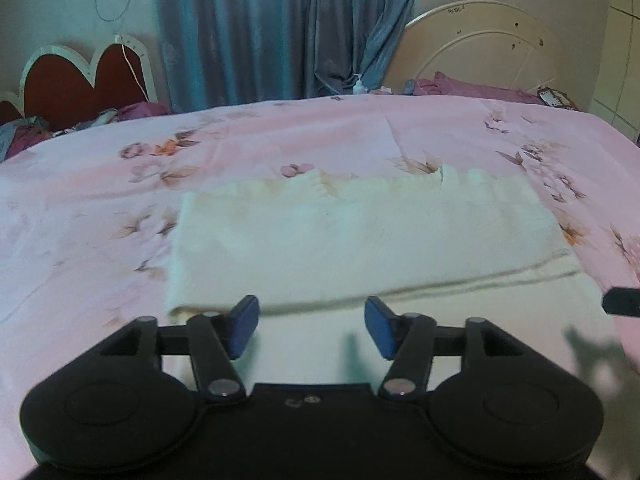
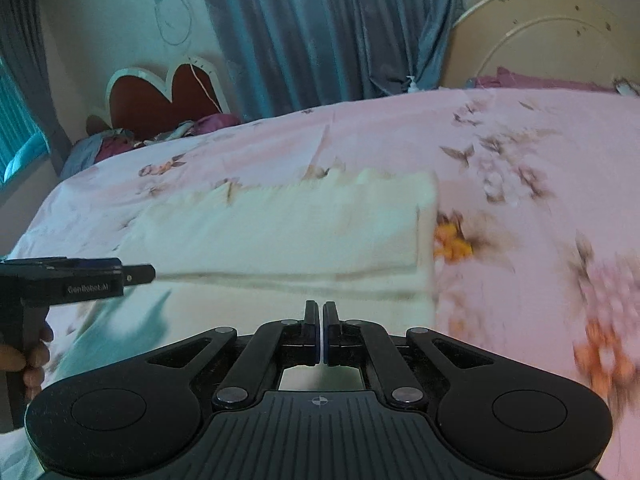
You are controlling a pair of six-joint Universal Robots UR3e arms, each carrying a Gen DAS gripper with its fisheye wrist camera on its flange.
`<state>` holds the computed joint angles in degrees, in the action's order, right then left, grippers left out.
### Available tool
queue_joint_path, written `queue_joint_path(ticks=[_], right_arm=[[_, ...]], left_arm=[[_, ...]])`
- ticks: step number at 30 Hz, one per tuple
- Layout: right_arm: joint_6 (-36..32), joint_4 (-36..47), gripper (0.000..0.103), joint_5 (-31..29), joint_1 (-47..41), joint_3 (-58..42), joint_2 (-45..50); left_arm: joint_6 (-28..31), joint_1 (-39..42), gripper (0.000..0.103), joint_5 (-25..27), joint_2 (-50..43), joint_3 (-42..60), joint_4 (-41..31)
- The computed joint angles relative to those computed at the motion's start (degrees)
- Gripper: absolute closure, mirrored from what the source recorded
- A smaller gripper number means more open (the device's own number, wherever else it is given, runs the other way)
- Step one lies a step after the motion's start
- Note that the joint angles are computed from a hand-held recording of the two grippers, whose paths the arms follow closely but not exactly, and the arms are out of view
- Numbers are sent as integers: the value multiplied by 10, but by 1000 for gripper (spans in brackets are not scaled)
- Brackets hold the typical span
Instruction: Fold small clothes
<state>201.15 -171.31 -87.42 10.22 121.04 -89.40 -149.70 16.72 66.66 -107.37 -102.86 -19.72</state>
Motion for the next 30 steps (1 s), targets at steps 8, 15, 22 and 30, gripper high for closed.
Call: queue_joint_path(ticks=[8, 15, 22, 30], right_arm=[[173, 90, 102, -167, 159, 100, -138], [393, 218, 15, -345, 359, 110, -183], [533, 340, 16, -410, 485, 70, -171], [619, 397, 16, -398, 538, 74, -163]], left_arm=[[156, 157, 38, -103, 193, -175, -101], [435, 387, 31, -172, 403, -257, -418], [632, 559, 33, -159, 460, -238, -649], [754, 669, 42, -111, 475, -206, -832]])
